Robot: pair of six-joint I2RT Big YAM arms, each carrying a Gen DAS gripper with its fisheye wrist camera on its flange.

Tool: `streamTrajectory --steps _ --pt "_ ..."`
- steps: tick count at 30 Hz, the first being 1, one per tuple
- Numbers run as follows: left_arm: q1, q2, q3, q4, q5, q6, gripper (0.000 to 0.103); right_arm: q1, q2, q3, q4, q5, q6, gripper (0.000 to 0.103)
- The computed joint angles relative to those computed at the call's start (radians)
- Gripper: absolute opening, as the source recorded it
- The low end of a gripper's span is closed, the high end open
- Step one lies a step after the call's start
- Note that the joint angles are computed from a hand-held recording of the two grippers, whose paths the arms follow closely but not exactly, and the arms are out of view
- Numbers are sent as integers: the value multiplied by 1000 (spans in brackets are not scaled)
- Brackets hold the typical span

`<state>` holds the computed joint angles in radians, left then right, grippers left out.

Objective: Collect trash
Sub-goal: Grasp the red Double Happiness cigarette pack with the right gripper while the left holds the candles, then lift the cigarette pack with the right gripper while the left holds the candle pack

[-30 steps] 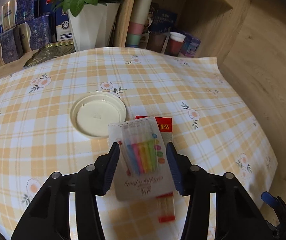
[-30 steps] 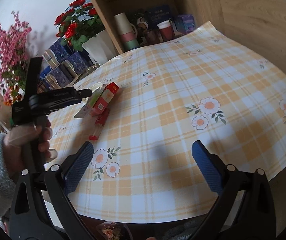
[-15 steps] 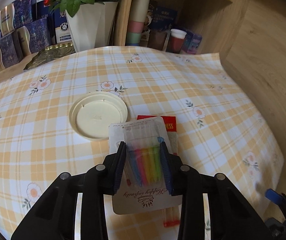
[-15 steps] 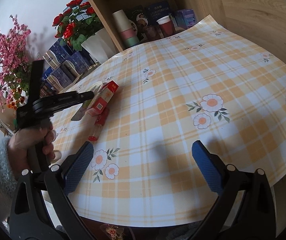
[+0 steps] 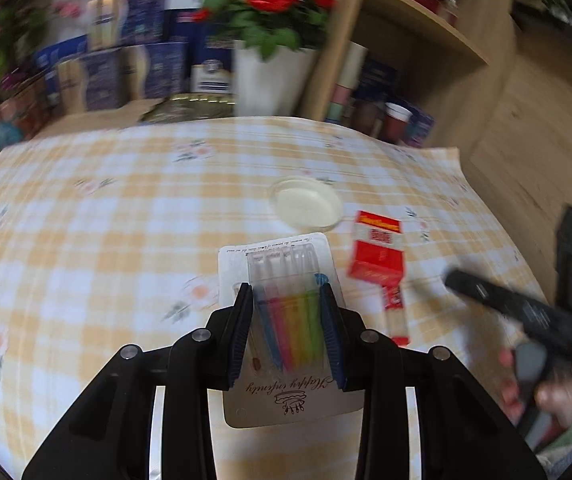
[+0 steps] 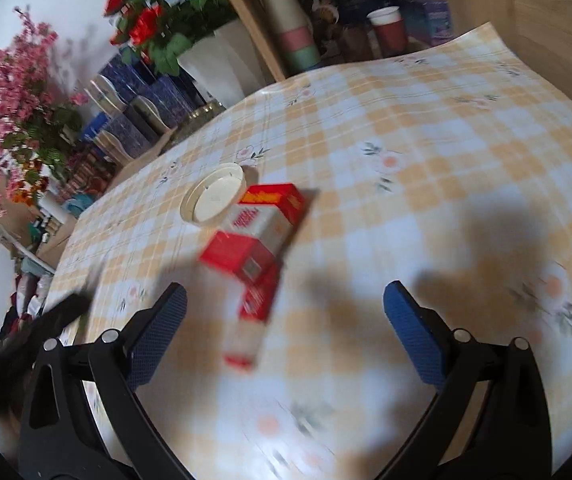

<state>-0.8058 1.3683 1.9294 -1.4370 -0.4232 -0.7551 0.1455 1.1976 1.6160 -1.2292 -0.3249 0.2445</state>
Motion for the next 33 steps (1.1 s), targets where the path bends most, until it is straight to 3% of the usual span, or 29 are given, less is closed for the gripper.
streamTrajectory --steps 7,11,13,14,15,16,20,27,33 --pt "-15 -136 -117 -58 -67 -122 33 131 203 203 -87 169 75 97" --pt "-33 -188 -156 -89 -101 -174 33 178 299 302 -180 269 94 97" --pt "-44 -210 -170 -101 -112 -198 33 194 332 334 -224 275 58 96" --pt "-51 -220 -175 -108 -118 -210 33 214 351 357 -261 318 12 93" --pt "-58 -229 -180 -113 -124 -222 33 233 357 366 -277 361 -36 81" --pt "-62 -236 -184 -116 -128 -230 33 242 359 368 -280 379 -66 77" --pt "-80 -267 -203 -124 -140 -269 33 235 298 320 -243 297 -97 69" --pt "-137 -294 -211 -159 -172 -321 33 250 150 216 -167 204 -143 66" --pt "-215 -309 -203 -220 -224 -405 33 272 34 129 -142 121 -79 65"
